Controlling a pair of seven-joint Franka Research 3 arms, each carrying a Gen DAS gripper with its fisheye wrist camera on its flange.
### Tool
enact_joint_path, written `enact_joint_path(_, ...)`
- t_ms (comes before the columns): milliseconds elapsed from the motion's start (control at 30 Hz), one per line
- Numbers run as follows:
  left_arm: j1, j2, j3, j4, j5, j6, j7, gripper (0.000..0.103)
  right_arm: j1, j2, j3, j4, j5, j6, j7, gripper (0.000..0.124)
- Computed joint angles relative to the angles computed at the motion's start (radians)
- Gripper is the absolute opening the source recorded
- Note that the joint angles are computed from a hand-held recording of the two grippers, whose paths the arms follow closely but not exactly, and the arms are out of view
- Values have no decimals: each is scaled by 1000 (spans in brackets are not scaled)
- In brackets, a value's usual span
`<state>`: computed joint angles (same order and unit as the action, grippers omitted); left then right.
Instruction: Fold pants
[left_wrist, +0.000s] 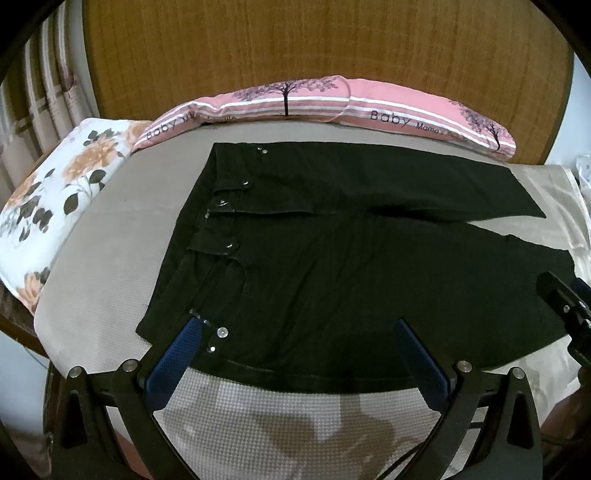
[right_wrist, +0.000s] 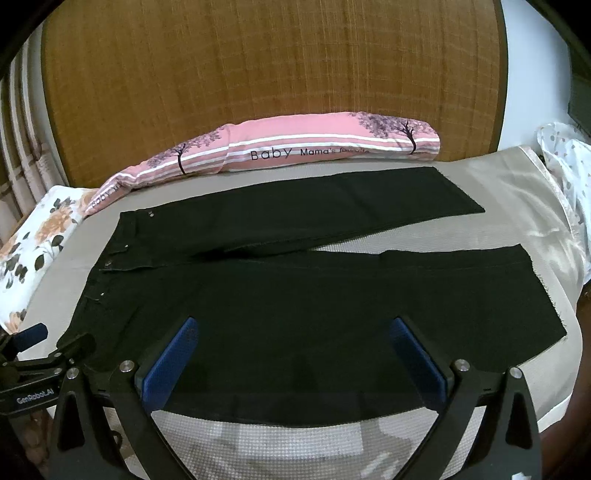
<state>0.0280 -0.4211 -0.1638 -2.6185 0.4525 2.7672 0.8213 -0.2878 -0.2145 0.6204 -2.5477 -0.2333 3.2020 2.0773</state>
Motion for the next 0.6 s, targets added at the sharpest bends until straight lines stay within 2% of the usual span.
enact_joint_path(333, -9, 3, 12, 1, -18, -3, 18, 103, -16, -10, 20, -19, 24, 9, -19, 103)
enact_joint_path(600, -7, 2, 12, 2, -28, -5, 26, 103, 1, -10, 5, -13, 26, -2, -20, 103)
